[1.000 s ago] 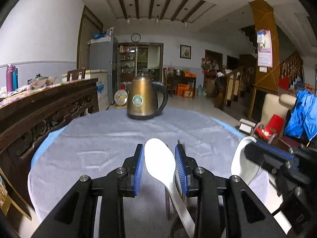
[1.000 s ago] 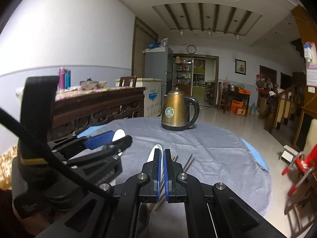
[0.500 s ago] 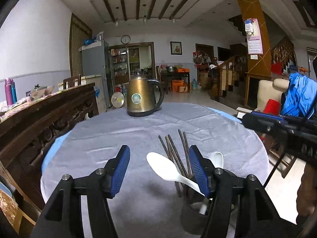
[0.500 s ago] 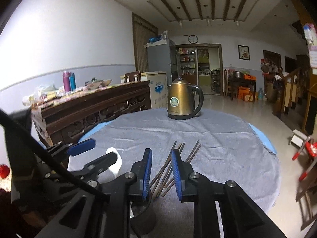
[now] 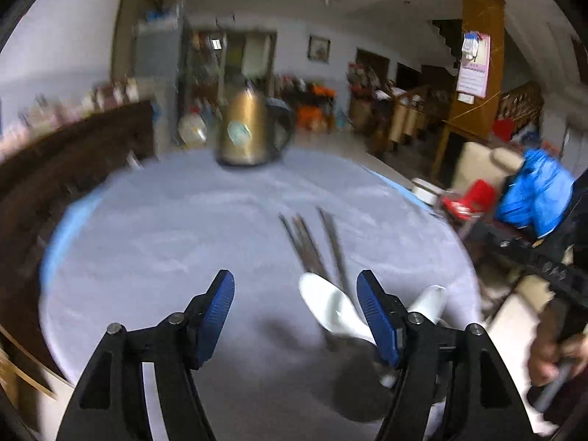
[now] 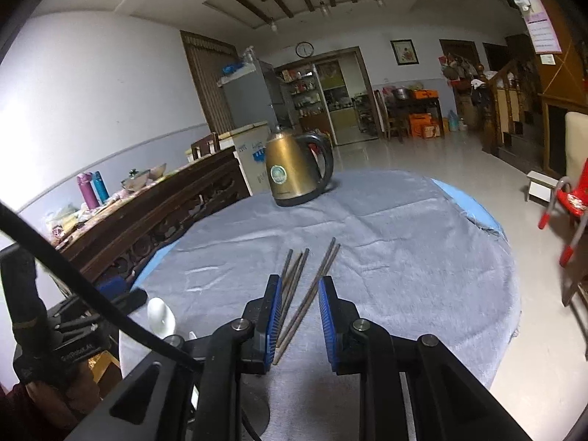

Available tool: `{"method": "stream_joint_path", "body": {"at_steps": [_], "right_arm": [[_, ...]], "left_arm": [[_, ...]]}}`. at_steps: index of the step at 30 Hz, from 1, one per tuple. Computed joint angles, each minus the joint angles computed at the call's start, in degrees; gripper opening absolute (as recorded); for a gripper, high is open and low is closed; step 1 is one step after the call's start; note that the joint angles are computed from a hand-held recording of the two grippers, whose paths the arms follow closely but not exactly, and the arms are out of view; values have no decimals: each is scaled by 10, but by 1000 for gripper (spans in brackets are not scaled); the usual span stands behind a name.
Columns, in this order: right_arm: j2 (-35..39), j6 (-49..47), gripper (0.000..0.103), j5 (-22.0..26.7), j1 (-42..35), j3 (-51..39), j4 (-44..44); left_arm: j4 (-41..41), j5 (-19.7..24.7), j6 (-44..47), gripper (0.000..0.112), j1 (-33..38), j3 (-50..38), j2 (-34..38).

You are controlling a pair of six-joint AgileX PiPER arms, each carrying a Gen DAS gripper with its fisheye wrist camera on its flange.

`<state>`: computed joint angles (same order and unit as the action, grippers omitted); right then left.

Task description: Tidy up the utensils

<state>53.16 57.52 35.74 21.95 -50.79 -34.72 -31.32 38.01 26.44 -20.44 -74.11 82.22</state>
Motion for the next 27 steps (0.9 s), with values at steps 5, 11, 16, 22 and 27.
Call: {"method": "stream_joint_path", "body": {"at_steps": [5, 11, 16, 22, 27], "right_arm": [[-2, 24, 22, 5, 18, 10, -17], [-8, 59, 22, 21, 48, 13, -56], [-15, 71, 22, 22, 50, 18, -66], [-15, 66, 23, 12, 40, 23, -54], [-5, -27, 23, -24, -24, 18, 46]], "left_arm": [[-96, 85, 23, 67, 44, -36, 50], [-103, 90, 22, 16, 31, -53, 73], [-50, -14, 31, 11, -17, 7, -1], [51, -105, 75, 45, -104, 73, -79], [-98, -75, 213, 71, -43, 50, -72]]}}
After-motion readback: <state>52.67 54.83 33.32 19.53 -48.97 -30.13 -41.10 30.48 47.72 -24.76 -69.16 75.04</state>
